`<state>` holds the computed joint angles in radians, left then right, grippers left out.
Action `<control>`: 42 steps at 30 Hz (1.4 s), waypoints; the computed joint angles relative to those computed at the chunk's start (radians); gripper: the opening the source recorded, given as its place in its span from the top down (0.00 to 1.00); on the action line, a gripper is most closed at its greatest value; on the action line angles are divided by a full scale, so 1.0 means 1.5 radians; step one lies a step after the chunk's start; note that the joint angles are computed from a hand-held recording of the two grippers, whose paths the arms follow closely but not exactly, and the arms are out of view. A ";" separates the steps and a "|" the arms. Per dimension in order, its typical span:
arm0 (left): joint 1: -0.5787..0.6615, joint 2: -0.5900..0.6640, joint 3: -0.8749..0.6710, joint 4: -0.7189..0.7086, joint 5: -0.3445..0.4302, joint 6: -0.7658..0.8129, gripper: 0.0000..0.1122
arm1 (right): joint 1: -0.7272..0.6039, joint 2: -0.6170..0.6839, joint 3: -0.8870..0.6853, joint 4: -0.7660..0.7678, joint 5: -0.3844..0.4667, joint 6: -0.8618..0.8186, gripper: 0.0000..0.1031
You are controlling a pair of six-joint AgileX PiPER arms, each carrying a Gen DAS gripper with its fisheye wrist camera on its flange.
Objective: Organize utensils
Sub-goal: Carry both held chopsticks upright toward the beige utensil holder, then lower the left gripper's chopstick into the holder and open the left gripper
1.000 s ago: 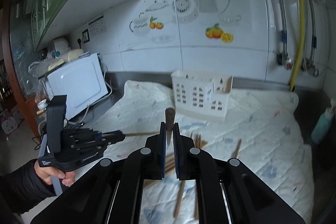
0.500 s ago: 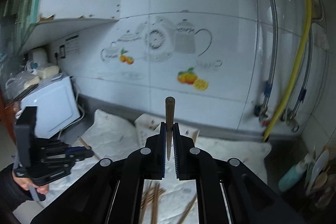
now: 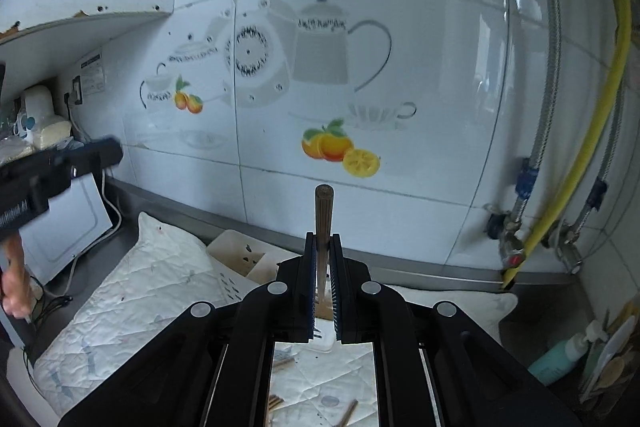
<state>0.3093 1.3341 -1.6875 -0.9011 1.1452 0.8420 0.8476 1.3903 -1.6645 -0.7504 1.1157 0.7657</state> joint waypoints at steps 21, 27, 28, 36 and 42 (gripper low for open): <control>-0.230 0.102 0.264 0.223 -0.040 0.008 0.84 | -0.082 -0.008 0.079 0.073 -0.101 -0.030 0.94; -0.278 0.172 0.253 0.265 -0.059 -0.029 0.83 | -0.104 -0.010 0.091 0.097 -0.123 -0.052 0.94; -0.282 0.177 0.251 0.270 -0.058 -0.030 0.83 | -0.107 -0.009 0.092 0.101 -0.126 -0.055 0.94; -0.322 0.247 0.208 0.336 -0.054 -0.094 0.83 | -0.129 -0.005 0.098 0.128 -0.146 -0.077 0.94; -0.335 0.266 0.201 0.360 -0.062 -0.108 0.84 | -0.140 -0.005 0.103 0.137 -0.155 -0.080 0.94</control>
<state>-0.1933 1.7329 -1.3861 -0.3615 1.0525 0.6804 0.6379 1.3827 -1.5095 -0.5449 0.8833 0.6453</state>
